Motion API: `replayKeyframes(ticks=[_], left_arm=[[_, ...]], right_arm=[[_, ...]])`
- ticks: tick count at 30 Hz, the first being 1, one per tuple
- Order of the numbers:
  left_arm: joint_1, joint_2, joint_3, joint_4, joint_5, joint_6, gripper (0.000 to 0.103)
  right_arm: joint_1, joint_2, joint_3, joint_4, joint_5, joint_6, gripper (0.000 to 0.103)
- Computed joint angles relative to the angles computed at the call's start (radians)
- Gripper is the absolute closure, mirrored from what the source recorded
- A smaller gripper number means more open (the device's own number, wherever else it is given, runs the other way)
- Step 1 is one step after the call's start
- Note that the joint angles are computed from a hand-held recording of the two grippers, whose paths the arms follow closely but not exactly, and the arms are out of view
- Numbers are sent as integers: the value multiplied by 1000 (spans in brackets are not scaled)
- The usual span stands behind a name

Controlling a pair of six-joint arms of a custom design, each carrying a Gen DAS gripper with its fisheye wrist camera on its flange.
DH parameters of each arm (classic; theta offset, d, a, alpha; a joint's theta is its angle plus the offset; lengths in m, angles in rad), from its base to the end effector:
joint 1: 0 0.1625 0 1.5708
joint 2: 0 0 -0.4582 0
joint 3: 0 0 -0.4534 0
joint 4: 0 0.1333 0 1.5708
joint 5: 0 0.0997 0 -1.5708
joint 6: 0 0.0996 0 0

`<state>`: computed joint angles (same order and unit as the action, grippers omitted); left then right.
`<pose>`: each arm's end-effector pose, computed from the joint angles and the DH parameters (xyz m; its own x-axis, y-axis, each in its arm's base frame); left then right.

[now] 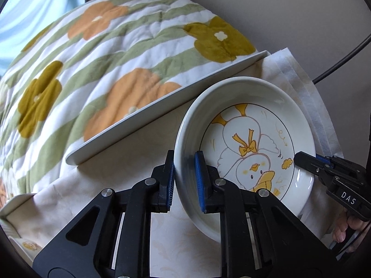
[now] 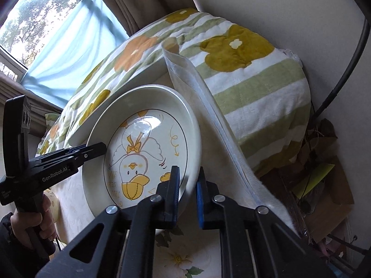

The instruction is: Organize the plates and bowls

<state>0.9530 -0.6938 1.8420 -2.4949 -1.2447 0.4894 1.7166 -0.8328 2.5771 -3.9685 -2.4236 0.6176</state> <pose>-0.2213 -0.5966 -0.0722 -0.3797 0.9091 -0.1712 0.8421 0.4162 0.3430 0.1084 -0.3368 0.0635 -0.6517 0.7463 0.1355 0.3214 0.4335 -0.8419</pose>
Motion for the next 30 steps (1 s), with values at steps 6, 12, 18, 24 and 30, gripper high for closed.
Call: replayKeyframes(ticks=[6, 12, 18, 24, 30], left_arm=[[-11, -81, 41, -16, -22, -40, 89], [-30, -228, 121, -49, -9, -66, 89], [-18, -407, 210, -50, -1, -88, 89], [16, -587, 295, -11, 21, -91, 89], [86, -733, 349, 44, 10, -73, 89]], right_arm=[[83, -54, -7, 74, -44, -30, 91], [206, -129, -32, 216, -71, -40, 91], [347, -133, -89, 346, -98, 17, 91], [454, -73, -166, 478, -113, 111, 91], [510, 11, -229, 567, -81, 206, 91]])
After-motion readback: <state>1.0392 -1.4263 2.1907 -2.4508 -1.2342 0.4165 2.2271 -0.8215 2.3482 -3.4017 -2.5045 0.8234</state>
